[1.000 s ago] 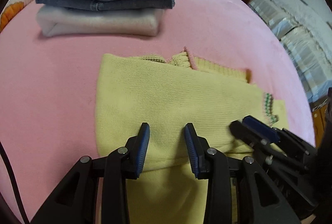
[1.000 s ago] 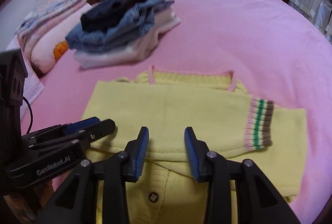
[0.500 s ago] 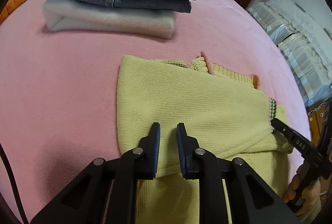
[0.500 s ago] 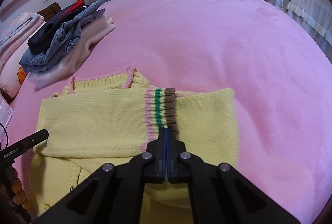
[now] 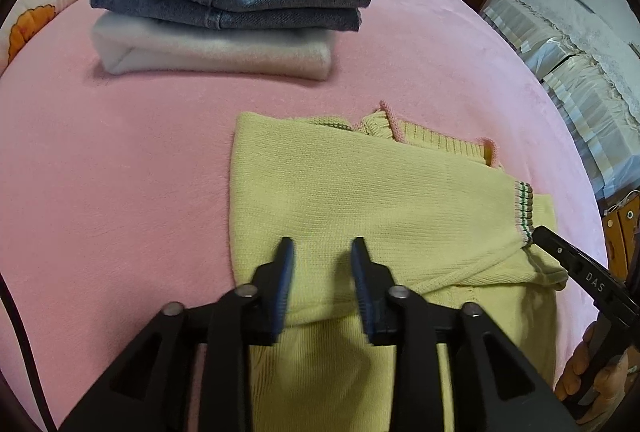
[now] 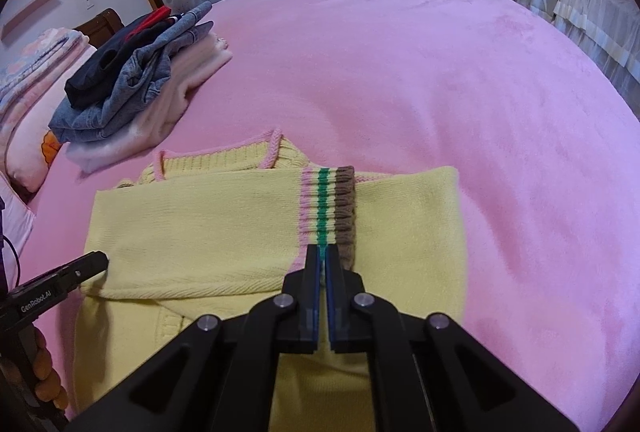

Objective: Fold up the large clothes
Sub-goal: 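Lay the cuff along the cardigan side with the right tool and release, then move both tools to the striped hem of the cardigan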

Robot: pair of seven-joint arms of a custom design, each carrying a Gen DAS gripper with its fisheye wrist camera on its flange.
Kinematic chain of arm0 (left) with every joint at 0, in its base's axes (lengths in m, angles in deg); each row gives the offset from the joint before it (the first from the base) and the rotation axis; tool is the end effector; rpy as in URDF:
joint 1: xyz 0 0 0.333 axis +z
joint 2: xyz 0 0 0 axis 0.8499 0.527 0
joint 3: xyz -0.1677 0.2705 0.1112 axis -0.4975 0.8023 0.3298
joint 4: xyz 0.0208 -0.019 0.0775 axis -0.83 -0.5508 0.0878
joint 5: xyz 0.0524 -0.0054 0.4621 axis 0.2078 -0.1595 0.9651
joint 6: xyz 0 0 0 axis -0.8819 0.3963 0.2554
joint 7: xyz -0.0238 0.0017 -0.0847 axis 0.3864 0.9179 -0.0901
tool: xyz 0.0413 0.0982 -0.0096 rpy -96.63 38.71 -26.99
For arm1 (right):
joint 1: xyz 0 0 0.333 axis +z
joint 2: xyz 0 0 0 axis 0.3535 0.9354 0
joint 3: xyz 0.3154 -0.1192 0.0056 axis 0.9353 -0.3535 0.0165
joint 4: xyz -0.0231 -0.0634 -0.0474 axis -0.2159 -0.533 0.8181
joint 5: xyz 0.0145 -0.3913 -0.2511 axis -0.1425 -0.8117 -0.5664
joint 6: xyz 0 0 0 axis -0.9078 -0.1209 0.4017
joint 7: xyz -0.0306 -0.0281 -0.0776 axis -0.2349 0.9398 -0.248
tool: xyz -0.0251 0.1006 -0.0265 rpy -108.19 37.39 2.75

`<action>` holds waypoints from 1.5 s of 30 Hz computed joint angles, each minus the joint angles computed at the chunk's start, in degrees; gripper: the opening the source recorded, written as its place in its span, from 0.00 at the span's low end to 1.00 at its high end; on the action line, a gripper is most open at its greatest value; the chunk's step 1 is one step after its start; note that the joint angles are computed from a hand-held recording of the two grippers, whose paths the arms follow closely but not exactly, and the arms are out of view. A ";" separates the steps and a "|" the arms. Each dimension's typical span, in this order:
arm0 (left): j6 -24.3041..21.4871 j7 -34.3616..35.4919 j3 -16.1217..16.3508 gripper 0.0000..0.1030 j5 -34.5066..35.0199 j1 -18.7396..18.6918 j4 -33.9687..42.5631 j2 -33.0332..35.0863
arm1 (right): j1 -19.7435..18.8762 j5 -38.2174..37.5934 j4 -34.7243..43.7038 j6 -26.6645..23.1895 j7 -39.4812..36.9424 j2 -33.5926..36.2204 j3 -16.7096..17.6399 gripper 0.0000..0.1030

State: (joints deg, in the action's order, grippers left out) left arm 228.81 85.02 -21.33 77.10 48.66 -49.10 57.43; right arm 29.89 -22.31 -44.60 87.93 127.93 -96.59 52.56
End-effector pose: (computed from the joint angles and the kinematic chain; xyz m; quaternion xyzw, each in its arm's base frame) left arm 0.5062 -0.2522 0.4544 -0.8379 0.4759 -0.2282 0.1395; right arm 0.5973 0.0695 0.4658 -0.8011 0.5265 -0.0633 0.2775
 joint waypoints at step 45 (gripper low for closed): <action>-22.27 -6.51 -9.45 0.60 -4.21 -9.29 -5.97 -26.34 | 1.38 -1.16 -17.46 -13.32 -10.10 -36.68 -9.12 0.15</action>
State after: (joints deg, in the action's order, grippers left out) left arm 206.55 78.51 -30.78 72.89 39.37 -55.06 31.09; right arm 31.27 -23.47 -62.06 74.61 117.83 -133.28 43.44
